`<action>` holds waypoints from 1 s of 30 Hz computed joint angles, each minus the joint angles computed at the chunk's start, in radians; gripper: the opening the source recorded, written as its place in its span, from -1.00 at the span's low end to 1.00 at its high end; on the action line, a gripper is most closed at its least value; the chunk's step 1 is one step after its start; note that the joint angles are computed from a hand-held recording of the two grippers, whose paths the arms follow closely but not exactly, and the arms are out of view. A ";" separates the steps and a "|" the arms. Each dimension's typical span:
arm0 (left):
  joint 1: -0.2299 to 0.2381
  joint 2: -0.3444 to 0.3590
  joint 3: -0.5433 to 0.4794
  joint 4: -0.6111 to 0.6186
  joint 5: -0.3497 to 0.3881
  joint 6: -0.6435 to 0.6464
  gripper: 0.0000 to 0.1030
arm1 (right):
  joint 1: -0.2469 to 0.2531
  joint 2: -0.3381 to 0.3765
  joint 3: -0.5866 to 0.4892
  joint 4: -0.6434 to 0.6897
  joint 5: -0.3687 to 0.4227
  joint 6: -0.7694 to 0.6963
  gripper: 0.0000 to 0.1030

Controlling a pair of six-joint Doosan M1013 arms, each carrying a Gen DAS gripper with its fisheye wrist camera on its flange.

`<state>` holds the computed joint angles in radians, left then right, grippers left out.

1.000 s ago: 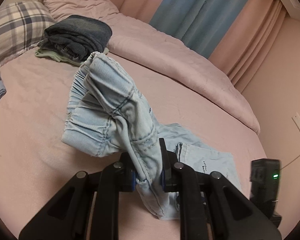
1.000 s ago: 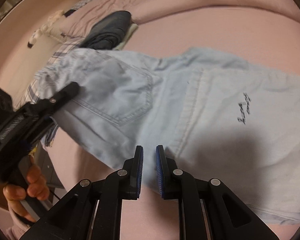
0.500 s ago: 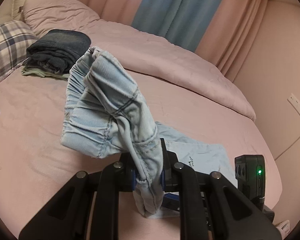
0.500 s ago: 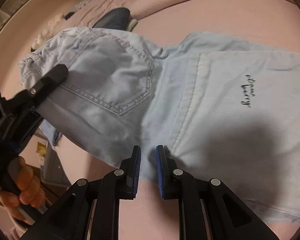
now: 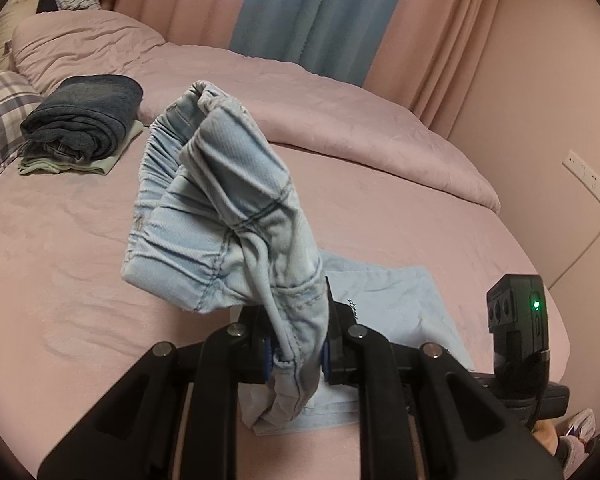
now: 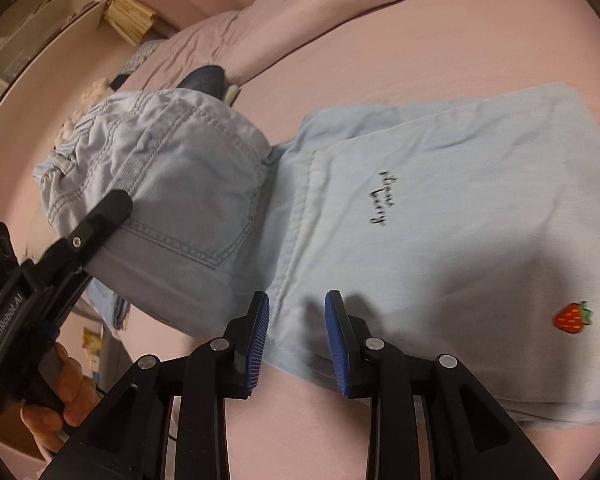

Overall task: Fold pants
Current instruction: 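Fold the waistband over the folded legs with the left tool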

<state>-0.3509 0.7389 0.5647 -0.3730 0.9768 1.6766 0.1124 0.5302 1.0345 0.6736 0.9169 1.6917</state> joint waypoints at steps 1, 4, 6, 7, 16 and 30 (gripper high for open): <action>-0.002 -0.001 0.001 0.001 0.001 0.005 -0.69 | -0.002 -0.003 0.005 0.002 -0.004 0.001 -0.43; -0.009 0.001 -0.003 0.006 0.009 0.026 -0.69 | -0.002 -0.008 0.008 0.002 -0.017 0.019 -0.43; -0.013 0.002 -0.005 0.004 0.015 0.038 -0.69 | -0.003 -0.013 0.016 0.005 -0.028 0.027 -0.42; -0.014 0.003 -0.007 0.004 0.018 0.043 -0.69 | 0.000 -0.013 0.014 0.001 -0.034 0.037 -0.42; -0.024 0.021 -0.033 0.007 0.052 0.065 -0.69 | 0.000 -0.032 0.045 0.015 -0.084 0.074 -0.31; -0.041 0.063 -0.097 0.024 0.117 0.099 -0.68 | -0.033 -0.062 0.149 0.335 -0.181 -0.044 -0.08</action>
<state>-0.3916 0.8016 0.4675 -0.3494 1.0939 1.7759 0.0789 0.4685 1.1831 1.0084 0.7360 1.6481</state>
